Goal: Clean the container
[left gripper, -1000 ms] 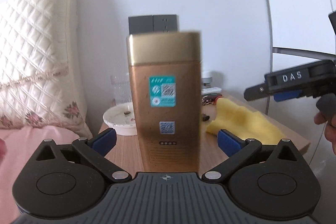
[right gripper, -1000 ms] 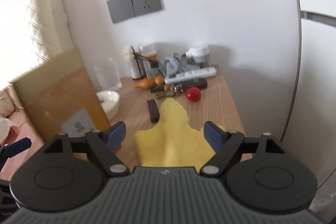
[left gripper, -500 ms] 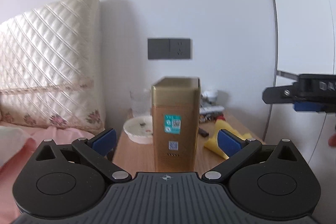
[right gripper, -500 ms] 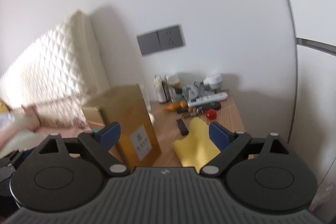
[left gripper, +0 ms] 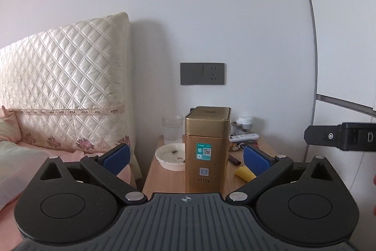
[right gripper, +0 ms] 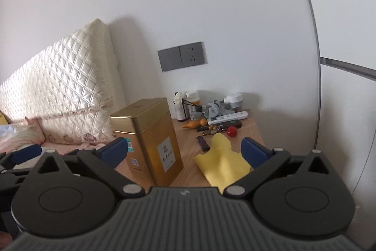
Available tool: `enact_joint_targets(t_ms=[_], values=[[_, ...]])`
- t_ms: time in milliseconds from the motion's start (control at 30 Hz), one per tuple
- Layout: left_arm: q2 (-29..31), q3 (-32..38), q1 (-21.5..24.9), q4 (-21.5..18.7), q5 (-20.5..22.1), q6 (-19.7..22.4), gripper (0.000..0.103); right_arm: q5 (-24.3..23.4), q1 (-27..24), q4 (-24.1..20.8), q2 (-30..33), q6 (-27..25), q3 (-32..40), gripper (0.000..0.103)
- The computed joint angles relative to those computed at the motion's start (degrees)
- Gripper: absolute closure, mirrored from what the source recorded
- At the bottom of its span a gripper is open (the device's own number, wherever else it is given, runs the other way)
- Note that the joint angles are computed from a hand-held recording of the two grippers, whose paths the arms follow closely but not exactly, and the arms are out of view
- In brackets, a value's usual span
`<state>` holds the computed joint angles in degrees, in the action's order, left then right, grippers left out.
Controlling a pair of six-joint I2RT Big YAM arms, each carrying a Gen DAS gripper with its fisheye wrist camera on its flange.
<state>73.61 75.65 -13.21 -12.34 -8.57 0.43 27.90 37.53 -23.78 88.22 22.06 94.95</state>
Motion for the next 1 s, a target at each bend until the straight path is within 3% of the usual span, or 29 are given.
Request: enact_joint_targets(t_ms=[300,467,1000], values=[[0.9,1.6,-0.8,-2.3,-2.8,1.6,0.0,2.8,1.6,-2.7,-0.7,-0.1,-0.8,0.0],[0.5,0.2,-2.4,0.3,-8.5,3.6,0.0,3.7,1.6,-4.0,-1.1,0.5,-1.4,0.0],[-0.6,0.6,-2.0,-2.8,-6.0,0.7,0.0,5.3,2.1,-4.7,-1.0,2.1,-2.2,0.0]])
